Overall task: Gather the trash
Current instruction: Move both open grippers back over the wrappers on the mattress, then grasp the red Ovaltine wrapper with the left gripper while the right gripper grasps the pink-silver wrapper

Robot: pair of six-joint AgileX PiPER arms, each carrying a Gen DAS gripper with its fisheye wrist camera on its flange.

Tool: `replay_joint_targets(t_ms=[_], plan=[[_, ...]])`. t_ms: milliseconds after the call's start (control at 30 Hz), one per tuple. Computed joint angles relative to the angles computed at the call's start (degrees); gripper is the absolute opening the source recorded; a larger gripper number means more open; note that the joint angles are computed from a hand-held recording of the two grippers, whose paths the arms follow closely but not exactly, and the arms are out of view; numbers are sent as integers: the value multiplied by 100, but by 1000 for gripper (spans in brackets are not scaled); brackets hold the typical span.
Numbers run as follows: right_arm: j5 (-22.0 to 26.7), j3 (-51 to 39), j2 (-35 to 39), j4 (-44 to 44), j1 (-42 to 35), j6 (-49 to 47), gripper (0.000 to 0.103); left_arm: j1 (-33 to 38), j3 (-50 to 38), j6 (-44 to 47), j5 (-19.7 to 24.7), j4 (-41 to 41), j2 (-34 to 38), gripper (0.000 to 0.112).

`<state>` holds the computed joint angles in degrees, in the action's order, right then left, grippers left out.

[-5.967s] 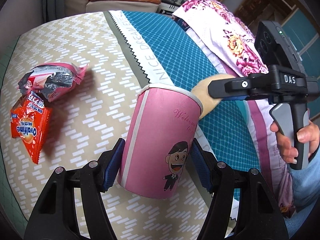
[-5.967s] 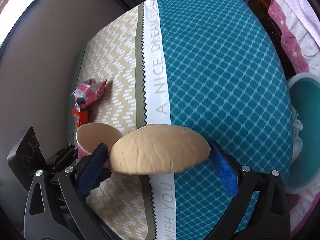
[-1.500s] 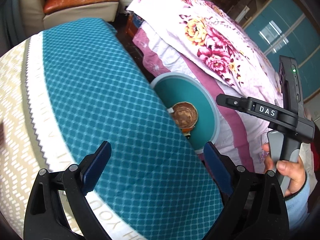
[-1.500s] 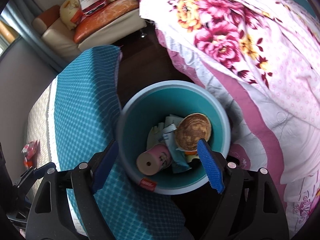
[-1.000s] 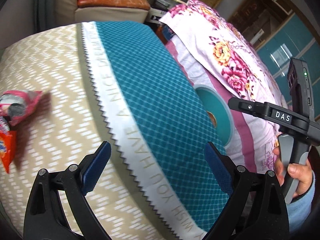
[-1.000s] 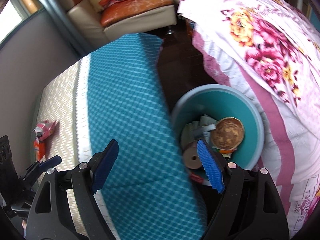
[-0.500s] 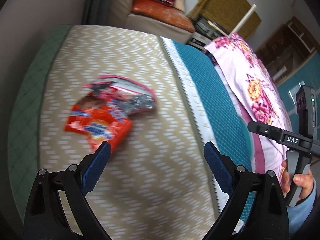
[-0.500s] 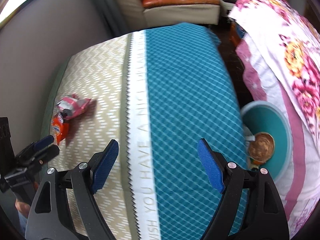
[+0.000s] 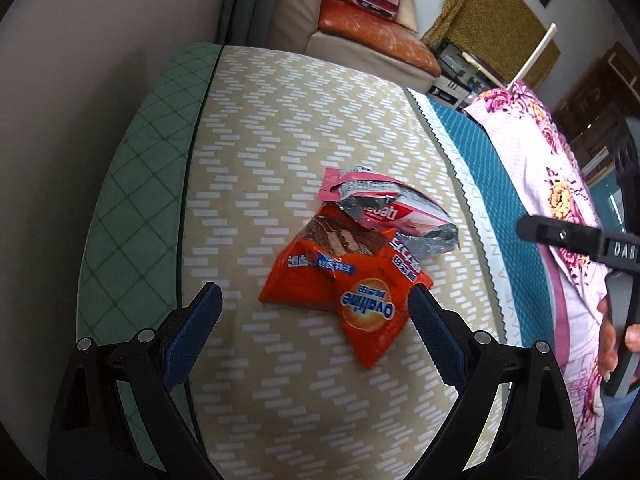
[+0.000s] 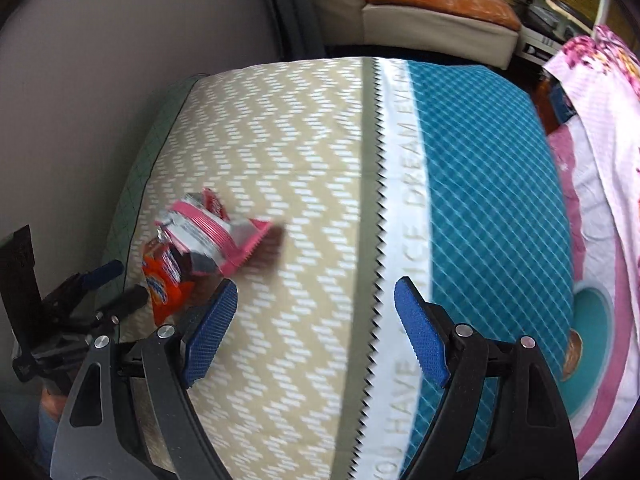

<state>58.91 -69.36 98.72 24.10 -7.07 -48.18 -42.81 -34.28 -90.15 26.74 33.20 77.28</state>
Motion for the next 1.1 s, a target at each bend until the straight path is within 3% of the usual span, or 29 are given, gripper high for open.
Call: replay_joint_targets(t_ms=[267,567,600,733,833,1000,1100], plan=[[84,-431,775,144,835,529,77,221,-17,472,-400,-67,487,94],[260,-873,1517,475,1069,698,77,233,97,208,-625,343,548,97],[208,-837,1519,529,1070,621,75,269,63,240,-646,339,594,97],[-110,-621,1432,542,1179,330,46,291,-44,354,-637,276,699,97],[-354,-383,1307,562,1166,119,37,351,-107,546,-726,101,747,97],[-299,-294,1076,688,818,-103,36,285,-247,404,-722,235,849,96],[-275,-208,919,688,538,-232,36,271,-368,504,-705,118,963,77]])
